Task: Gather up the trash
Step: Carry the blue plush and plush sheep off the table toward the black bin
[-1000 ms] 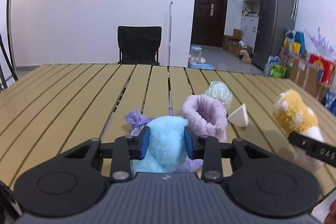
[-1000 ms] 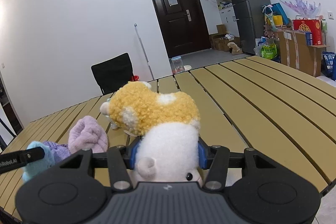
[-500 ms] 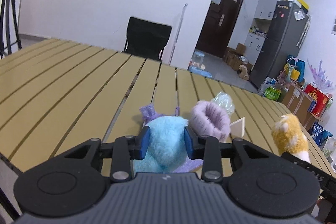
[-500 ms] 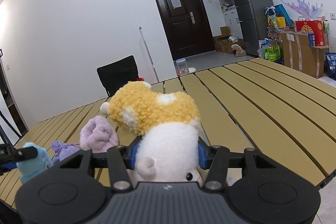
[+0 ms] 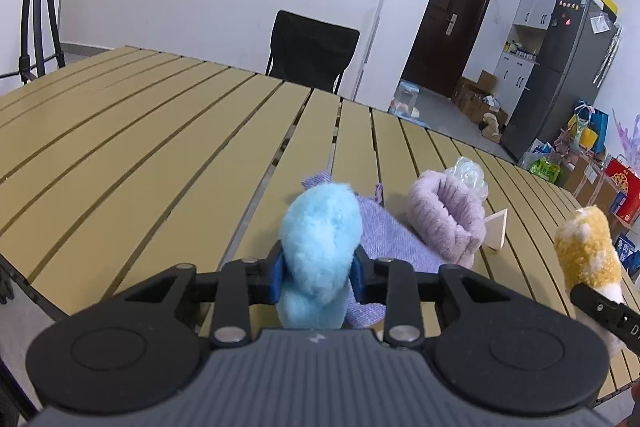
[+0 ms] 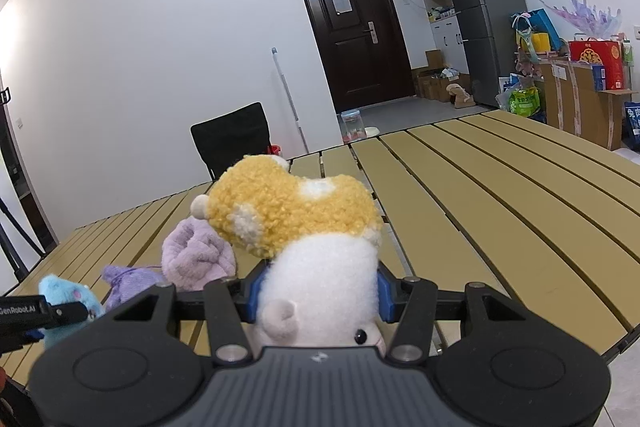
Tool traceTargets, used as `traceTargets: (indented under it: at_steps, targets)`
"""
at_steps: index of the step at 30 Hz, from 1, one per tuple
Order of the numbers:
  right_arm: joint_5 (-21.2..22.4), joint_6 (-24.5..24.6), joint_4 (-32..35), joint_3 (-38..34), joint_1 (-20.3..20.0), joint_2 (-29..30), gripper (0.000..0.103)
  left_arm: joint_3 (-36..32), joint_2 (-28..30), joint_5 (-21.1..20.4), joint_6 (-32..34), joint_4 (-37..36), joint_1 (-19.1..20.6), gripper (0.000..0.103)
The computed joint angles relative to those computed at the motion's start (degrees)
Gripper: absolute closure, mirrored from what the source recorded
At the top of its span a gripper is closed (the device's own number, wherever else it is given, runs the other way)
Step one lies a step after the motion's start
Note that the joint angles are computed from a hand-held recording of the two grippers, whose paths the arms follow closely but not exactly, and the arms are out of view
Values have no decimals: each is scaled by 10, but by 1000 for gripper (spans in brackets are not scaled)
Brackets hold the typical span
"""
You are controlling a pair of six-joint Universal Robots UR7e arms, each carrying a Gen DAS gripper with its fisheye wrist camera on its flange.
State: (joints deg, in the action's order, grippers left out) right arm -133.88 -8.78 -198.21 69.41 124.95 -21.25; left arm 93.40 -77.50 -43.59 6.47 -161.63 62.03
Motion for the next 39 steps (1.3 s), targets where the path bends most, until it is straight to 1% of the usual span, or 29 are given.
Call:
traceTargets:
  at_steps: [8,14,19,28,33,36,39]
  targets:
    - [4,-20,-10,17,8,-6,52,46,-37,9,16,-40,-21,72]
    - [5,-22,-33,67,20,-23,52,99,-80,18,44,-78,-47,72]
    - [-3,-17,-53,118,37,-38,52,150,-127,27,51,-85,-70,72]
    - [-20,0,-68,204,67,-58,52,228,-206,54,28,-47,-108,72]
    - [-25,25,-60,245,77,-69,52,268,-246,72,13,-14,-129,72]
    - [-31,40,-52,264,83,-74,52,283,-259,81,9,4,-136,72]
    - [-37,59,-39,280,87,-79,52,304,-284,91,-4,35,-146,72]
